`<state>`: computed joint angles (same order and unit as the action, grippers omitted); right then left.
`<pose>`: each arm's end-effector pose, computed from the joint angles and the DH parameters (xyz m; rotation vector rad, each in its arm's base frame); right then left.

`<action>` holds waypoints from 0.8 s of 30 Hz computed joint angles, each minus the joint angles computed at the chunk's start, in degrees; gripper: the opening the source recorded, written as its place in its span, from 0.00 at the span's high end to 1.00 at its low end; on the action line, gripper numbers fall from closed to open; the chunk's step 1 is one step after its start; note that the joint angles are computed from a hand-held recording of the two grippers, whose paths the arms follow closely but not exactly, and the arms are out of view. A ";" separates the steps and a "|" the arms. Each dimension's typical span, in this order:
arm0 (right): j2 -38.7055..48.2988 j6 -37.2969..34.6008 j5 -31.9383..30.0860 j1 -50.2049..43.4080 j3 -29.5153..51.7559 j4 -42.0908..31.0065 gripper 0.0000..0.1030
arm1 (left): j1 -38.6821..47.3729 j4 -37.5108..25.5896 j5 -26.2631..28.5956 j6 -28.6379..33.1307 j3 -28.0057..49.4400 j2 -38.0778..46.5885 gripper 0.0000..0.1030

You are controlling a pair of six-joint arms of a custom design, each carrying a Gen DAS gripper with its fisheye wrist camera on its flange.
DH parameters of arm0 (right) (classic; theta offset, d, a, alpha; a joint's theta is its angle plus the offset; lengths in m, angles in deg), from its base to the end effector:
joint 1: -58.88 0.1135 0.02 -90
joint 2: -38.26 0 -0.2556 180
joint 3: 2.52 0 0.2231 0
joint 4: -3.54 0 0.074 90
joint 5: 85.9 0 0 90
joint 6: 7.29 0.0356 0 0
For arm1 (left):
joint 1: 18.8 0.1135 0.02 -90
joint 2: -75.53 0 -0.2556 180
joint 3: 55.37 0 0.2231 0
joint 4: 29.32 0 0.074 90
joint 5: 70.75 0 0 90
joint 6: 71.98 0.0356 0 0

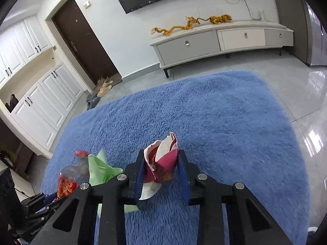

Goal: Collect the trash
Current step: 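Grasp the red snack bag with the left tool while the right tool grasps the pink-white wrapper, then carry both items to the bin and open both tools to drop them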

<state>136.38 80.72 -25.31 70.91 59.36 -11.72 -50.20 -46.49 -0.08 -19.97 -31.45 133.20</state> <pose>0.2912 0.0799 0.1525 -0.5172 2.3827 0.7089 0.1228 -0.0611 0.1220 -0.2820 2.3814 -0.1484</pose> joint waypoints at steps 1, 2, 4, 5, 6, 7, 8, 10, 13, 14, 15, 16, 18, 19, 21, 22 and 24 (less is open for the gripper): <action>-0.91 -0.56 -0.04 -0.53 -0.61 -0.06 0.73 | -3.09 -2.87 -2.21 -2.60 0.35 -2.13 0.79; -2.27 -1.21 -0.13 -1.16 -1.43 -0.37 0.73 | -5.37 -5.01 -4.00 -4.50 0.75 -3.33 0.79; -6.10 -2.94 -0.74 -2.74 -3.74 -1.57 0.73 | -12.78 -11.08 -9.86 -10.84 2.67 -5.03 0.79; -8.55 -4.12 -1.08 -3.61 -5.09 -2.49 0.73 | -15.82 -13.72 -12.10 -13.67 3.47 -5.59 0.79; -10.69 -5.16 -1.30 -4.29 -6.29 -3.27 0.73 | -20.09 -17.51 -15.41 -18.04 5.23 -5.21 0.79; -13.54 -6.46 -1.55 -5.08 -7.79 -4.32 0.73 | -24.00 -20.90 -18.35 -22.42 6.96 -4.03 0.79; -16.42 -7.75 -1.89 -5.91 -9.28 -5.44 0.73 | -28.62 -25.33 -21.73 -28.08 9.40 -1.78 0.79; -22.83 -10.41 -3.00 -8.06 -11.90 -8.88 0.73 | -34.79 -32.53 -26.08 -36.45 14.02 2.75 0.79; -31.99 -15.18 -5.55 -12.51 -14.10 -15.96 0.73 | -43.28 -45.49 -31.07 -50.69 22.70 11.06 0.79; -34.55 -16.99 -6.71 -14.36 -14.31 -18.59 0.73 | -45.08 -49.31 -32.09 -54.27 25.27 13.14 0.79; -36.74 -19.23 -7.92 -16.58 -14.15 -21.41 0.73 | -47.30 -54.30 -33.15 -59.02 28.86 16.42 0.79; -39.52 -21.74 -9.15 -19.02 -14.31 -24.46 0.73 | -48.49 -57.77 -33.82 -61.91 31.49 18.51 0.79; -43.62 -27.40 -12.44 -24.87 -13.93 -30.93 0.73 | -50.72 -63.45 -34.73 -66.98 35.68 21.63 0.79; -45.02 -29.47 -13.66 -27.09 -13.74 -33.41 0.73 | -51.68 -66.19 -35.20 -69.07 37.82 22.88 0.79; -47.12 -34.32 -16.36 -32.23 -12.80 -38.62 0.73 | -54.09 -70.94 -35.89 -73.65 41.76 25.97 0.79; -47.77 -37.43 -18.05 -35.38 -12.14 -41.54 0.73 | -55.29 -73.21 -36.08 -75.69 43.94 27.73 0.79; -47.82 -43.36 -20.93 -40.86 -10.93 -46.58 0.73 | -56.96 -76.95 -36.33 -78.28 47.72 30.61 0.79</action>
